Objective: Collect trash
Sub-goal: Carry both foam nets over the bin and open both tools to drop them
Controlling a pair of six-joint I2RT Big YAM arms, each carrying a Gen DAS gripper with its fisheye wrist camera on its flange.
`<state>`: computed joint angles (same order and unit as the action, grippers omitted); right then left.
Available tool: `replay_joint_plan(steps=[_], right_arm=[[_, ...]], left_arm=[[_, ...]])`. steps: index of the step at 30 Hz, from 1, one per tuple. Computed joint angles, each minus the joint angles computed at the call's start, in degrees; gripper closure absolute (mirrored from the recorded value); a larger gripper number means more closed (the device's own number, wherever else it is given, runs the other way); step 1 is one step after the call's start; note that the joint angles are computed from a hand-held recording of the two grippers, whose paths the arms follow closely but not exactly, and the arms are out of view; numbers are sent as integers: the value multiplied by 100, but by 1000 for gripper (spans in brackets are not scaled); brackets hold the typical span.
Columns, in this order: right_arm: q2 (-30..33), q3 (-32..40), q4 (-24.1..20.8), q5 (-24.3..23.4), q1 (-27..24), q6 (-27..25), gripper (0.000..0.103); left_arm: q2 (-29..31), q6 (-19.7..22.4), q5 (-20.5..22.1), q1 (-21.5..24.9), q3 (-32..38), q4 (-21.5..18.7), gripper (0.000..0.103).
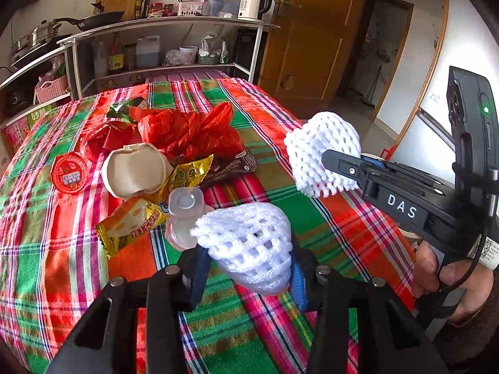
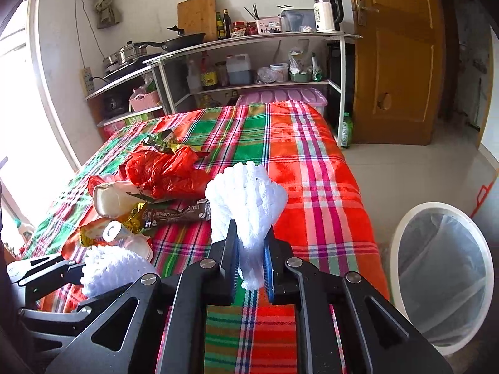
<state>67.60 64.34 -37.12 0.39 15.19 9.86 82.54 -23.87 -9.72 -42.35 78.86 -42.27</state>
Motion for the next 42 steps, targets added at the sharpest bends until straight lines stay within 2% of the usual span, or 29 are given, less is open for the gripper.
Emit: replay_joint_plan(steps=[10,23,28,35,42], right_arm=[[-578,-286,5,219,-292,255,89],[-1128,-550,-87,458,-1007,434,89],[-1306,-606,-150,443,-1410,443,89],[-1450,-631,-253,522,-2063,290,89],[-1378,-638,-327,306,-2740,105,89]], left_arm=[[220,199,-22,-136,362,76,57],[1013,658,126,-435,1468,-40,57],[1397,841,170,-561,2017,-149,57],[2084,1139,-9,-785,2995,-440,57],[2912,1273,6,-950,4205,-925,56]])
